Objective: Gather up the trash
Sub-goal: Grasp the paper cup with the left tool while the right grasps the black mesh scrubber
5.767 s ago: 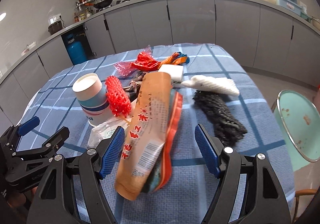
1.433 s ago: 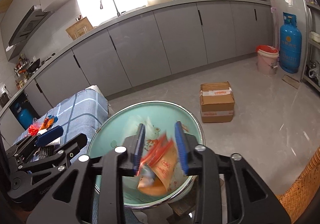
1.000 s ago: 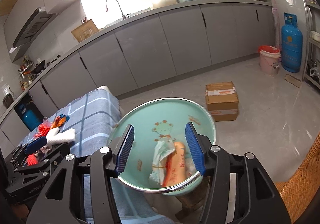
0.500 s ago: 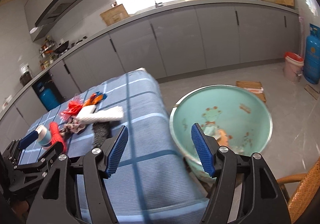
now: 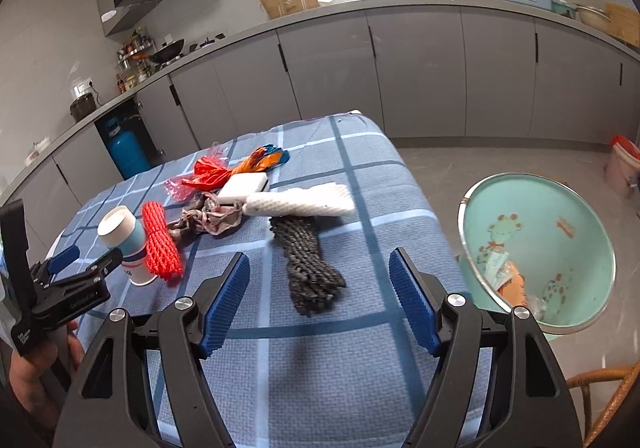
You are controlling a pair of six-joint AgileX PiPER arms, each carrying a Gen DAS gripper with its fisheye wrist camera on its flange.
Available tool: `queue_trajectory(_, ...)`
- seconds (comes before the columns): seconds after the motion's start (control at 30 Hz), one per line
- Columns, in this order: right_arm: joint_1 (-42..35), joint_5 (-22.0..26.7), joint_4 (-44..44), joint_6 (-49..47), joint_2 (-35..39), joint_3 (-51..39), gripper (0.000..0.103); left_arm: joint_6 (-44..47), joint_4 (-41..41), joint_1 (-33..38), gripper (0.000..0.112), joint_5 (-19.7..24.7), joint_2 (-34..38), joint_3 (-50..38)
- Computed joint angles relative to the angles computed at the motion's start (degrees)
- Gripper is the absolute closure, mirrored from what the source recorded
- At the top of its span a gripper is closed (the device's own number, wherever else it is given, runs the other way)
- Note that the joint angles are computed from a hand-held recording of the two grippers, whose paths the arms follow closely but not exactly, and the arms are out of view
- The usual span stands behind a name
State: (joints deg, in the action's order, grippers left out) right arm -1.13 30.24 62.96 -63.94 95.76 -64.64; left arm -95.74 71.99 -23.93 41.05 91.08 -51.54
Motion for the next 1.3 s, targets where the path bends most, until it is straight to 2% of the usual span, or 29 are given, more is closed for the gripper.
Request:
queue_trajectory(0.43,4.4,-3.5,-5.5,5.5,4.0,-2.6,0.029,-1.8,5.6,5.7,0.016,-7.2,6.8,-4.8)
queue_trajectory(0.47,4.5,-3.7,-5.7,5.8,4.4,-2.9,0.029,-2.3,6.0,5.7,0.021,-7.0,6.9,-4.7)
queue_trajectory(0.5,4.5,-3.7,-6.0,6.2,4.8,-3.2,0.029,-2.1,5.9,6.0,0.036,-7.7,6.7,-4.5)
queue_trajectory(0.57,4.6,-3.9,-6.4,6.8,5.3,-3.6,0.029,0.9,3.0,7.4,0.054,-11.2,6.3,-4.3)
queue_trajectory(0.6,4.7,-4.0,-6.6,7.1,5.6,-3.8,0.029,1.4,2.5,7.7,0.055,-11.9,6.1,-4.1)
queue_trajectory(0.83,6.0,-4.4,-9.6,10.0,8.7,-7.0,0.029,-0.2,2.5,7.3,0.056,-10.8,0.5,0.2)
queue_trajectory(0.97,7.2,-3.3,-13.7,13.2,11.7,-9.9,0.032,-1.0,2.6,5.0,0.056,-6.5,-3.9,3.0)
queue_trajectory(1.0,7.4,-2.9,-15.0,14.5,12.5,-10.6,0.039,-1.2,2.7,3.9,0.056,-4.3,-5.1,3.6)
queue_trajectory(1.03,7.5,-2.0,-15.8,15.3,13.1,-11.1,0.055,-0.6,2.2,3.5,0.056,-3.1,-5.9,3.8)
queue_trajectory(1.1,7.3,1.7,-17.5,16.5,14.3,-12.6,0.078,-0.1,1.6,2.6,0.056,-1.0,-8.0,4.6)
queue_trajectory(1.3,7.4,3.5,-11.7,7.8,7.6,-5.5,0.083,1.7,-1.1,-2.5,0.056,4.6,-12.3,5.4)
